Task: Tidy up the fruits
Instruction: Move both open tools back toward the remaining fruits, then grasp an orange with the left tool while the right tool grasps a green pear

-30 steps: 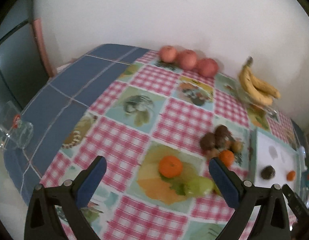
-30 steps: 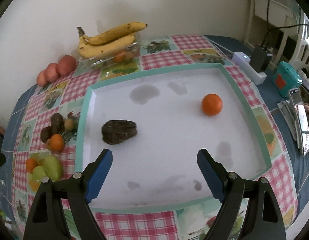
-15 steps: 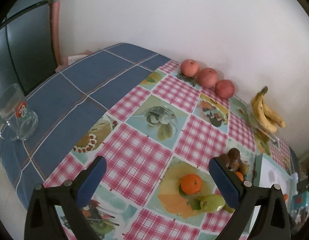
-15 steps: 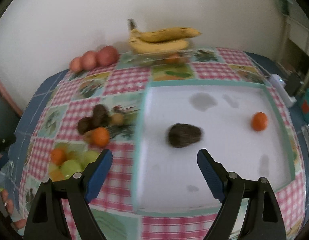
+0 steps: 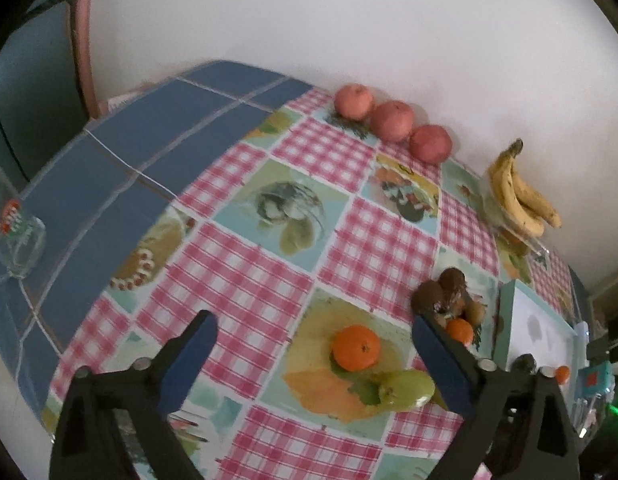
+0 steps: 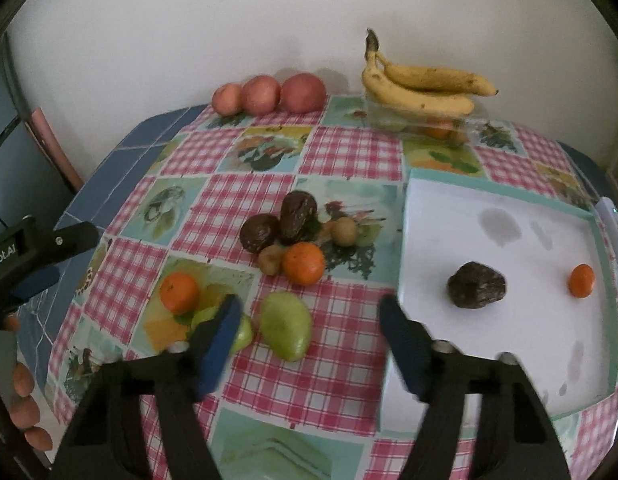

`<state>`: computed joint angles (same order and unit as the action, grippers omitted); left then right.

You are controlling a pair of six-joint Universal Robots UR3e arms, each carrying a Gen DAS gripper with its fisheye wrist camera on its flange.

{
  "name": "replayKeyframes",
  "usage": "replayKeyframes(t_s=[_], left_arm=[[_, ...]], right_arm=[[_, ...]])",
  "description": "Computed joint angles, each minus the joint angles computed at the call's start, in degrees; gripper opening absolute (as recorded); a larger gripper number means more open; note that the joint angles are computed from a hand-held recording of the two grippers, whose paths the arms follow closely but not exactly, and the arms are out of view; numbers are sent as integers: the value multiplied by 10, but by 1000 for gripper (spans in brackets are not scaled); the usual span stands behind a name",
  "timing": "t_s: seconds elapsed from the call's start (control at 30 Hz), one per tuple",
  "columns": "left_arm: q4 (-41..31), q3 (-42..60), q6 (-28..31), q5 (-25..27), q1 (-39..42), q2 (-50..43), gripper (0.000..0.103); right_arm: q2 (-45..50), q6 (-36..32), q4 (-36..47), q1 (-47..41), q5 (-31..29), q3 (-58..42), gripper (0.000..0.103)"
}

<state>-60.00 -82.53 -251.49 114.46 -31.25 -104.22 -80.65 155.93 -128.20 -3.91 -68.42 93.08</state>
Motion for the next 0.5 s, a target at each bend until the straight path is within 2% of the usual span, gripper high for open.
replayKeyframes(t_s=[0.07,0.13,0.2,0.5], left_arm=[[25,-8,10,-28,10,-7,91],[40,-9,20,-54,20,-21,90],[38,3,31,-74,27,-41,85],[33,45,59,-130,44,-115,85]], right_arm=[[9,-2,0,6,-5,-1,66],[16,-4,2,14,-14,-3,58],[28,-5,4,22,-24,-7,58],[64,-14,-4,52,-68,-4,57]])
